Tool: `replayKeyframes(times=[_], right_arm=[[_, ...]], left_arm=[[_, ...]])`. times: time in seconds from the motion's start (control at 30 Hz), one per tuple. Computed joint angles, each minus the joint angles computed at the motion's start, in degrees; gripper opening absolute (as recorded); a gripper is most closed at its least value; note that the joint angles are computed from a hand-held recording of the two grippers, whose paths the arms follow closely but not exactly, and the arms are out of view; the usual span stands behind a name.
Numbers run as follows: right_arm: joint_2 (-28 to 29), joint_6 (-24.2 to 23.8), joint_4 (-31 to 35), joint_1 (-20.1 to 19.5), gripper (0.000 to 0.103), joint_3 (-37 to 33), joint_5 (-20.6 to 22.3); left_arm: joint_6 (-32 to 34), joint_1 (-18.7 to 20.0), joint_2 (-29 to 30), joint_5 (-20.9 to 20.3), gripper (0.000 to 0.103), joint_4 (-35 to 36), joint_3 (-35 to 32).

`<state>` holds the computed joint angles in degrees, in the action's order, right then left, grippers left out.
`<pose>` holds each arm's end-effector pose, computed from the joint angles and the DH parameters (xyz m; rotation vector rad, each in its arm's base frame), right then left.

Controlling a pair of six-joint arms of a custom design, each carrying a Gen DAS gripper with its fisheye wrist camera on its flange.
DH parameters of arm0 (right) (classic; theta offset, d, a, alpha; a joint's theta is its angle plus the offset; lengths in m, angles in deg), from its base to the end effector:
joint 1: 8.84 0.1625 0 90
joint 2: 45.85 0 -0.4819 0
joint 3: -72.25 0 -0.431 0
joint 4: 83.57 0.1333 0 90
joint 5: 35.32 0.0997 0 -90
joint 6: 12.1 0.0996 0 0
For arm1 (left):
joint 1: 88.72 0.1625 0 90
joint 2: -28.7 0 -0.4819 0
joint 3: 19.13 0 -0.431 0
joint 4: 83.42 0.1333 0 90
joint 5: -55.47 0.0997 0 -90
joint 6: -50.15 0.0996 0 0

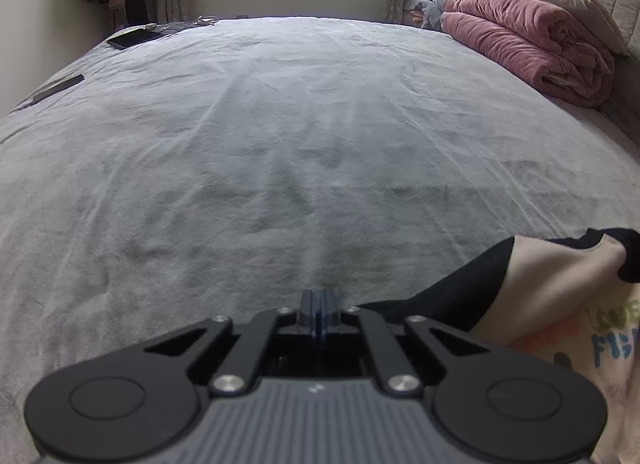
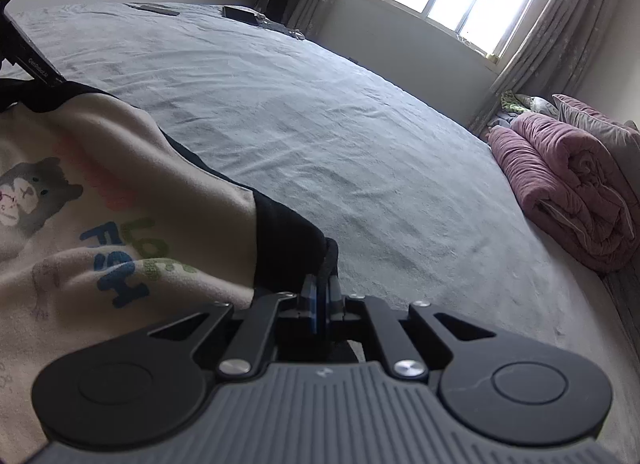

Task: Fold clothes
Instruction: 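Spread the T-shirt flat on the bed and open both grippers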

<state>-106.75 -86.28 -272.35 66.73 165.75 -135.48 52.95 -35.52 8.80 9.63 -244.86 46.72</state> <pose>-0.0692 -0.7333 0.4030 0.9313 -1.8631 0.8406 -0.3610 -0.8209 -0.0048 0.6084 2.3426 -0.8072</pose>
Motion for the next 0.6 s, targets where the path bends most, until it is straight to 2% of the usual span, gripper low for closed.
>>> replayKeyframes(times=[0.13,0.23,0.37,0.43,0.5,0.6], right_arm=[[0.2,0.8,-3.7,-0.3,0.003,0.2,1.8],[0.5,1.9,-8.5,-0.2,0.002,0.3,5.3],[2.2,-1.1,-21.0,-0.3,0.002,0.5,13.4],[3.7,-3.2,-26.6,-0.2,0.002,0.4,15.5],[5.2,-6.5,-27.5,0.4,0.002,-0.8,12.4],[8.4,-9.3,-24.6,0.8,0.002,-4.3,4.3]], left_arm=[[3.4,-0.4,-1.2,0.5,0.001,-3.6,2.1],[5.5,-1.0,-1.6,0.9,0.001,-10.9,2.6],[10.3,-2.0,-1.1,2.3,0.001,-23.8,2.0],[12.5,-2.3,0.0,3.9,0.001,-27.9,0.7],[16.1,-2.5,2.8,8.1,0.001,-30.2,-2.5],[20.9,-2.2,6.1,11.5,0.001,-28.6,-5.4]])
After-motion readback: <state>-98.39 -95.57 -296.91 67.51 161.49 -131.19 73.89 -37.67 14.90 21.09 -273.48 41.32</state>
